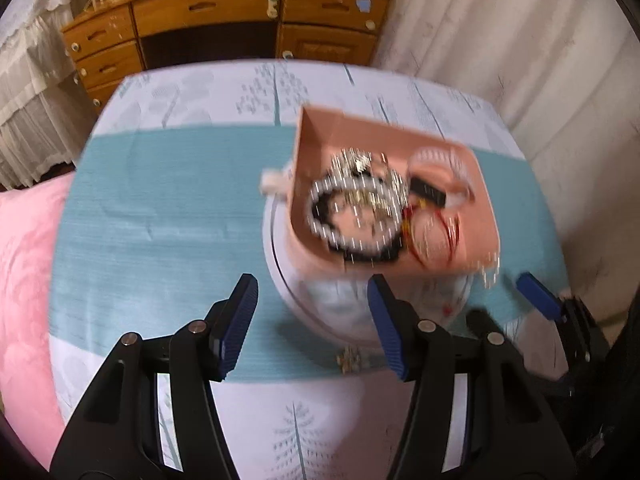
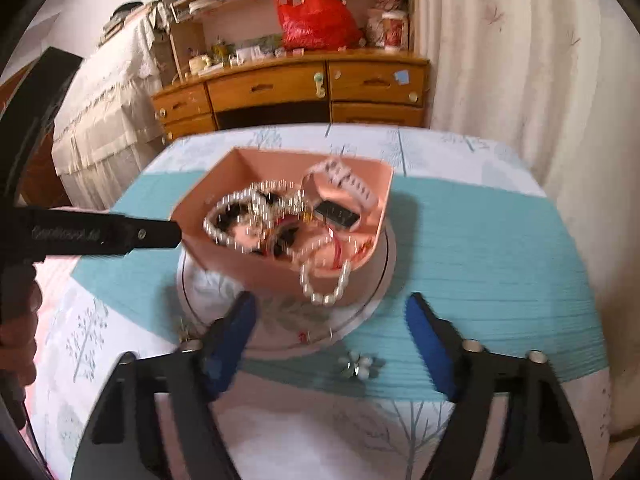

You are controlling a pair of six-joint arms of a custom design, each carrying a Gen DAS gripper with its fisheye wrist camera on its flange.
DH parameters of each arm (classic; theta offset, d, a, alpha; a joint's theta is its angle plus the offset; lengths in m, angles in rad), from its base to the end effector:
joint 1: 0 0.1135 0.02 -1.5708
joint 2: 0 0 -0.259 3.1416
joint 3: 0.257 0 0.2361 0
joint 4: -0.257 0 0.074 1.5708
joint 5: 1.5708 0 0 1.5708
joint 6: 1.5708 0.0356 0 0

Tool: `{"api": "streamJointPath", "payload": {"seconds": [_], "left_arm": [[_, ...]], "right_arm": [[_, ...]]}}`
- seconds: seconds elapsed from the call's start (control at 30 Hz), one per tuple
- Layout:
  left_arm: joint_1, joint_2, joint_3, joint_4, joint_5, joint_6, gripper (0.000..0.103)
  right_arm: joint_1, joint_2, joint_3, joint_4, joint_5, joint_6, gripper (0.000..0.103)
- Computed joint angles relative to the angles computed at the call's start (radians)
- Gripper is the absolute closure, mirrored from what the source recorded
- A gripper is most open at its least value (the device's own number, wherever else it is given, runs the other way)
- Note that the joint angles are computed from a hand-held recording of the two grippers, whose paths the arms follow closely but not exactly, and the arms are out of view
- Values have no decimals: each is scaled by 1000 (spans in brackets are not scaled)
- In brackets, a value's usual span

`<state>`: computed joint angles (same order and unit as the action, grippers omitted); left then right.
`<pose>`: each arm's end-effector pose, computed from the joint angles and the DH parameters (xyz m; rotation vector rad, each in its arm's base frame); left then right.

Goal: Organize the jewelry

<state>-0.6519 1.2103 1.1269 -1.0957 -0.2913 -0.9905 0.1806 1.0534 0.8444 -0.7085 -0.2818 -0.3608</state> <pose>0.1671 -0.1147 0.2967 -0.5250 2.6114 -0.1205 0.1886 0.0445 0.2640 -0.7700 2.3337 0.2719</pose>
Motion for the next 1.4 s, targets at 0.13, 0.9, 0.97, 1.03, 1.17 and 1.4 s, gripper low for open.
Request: {"api": "streamJointPath", "payload": {"seconds": [0.13,0.9,0.97,1.03,1.17,1.4], "left_arm": [[-101,6,-50,5,0,-69,49],[-357,169,-61,59,-163,-126,86],[-370,186,-44,56,-172,-115,86],[-371,195,-32,64,-170,-106,86],[-353,204,16,58,-171,-88,86],[-346,199,128,-12,-236,-95,86]], "right_arm": [[4,-37,-50,-10,27,-50,42],[-56,63,-50,-27,-71,-170,83],[-60,62,-36,-36,-90,-167,83],[-63,68,-21,-42,-110,-165,83],[-50,87,-6,-16,-131,-133,83],[-76,110,66,-37,-212,-71,83]]}}
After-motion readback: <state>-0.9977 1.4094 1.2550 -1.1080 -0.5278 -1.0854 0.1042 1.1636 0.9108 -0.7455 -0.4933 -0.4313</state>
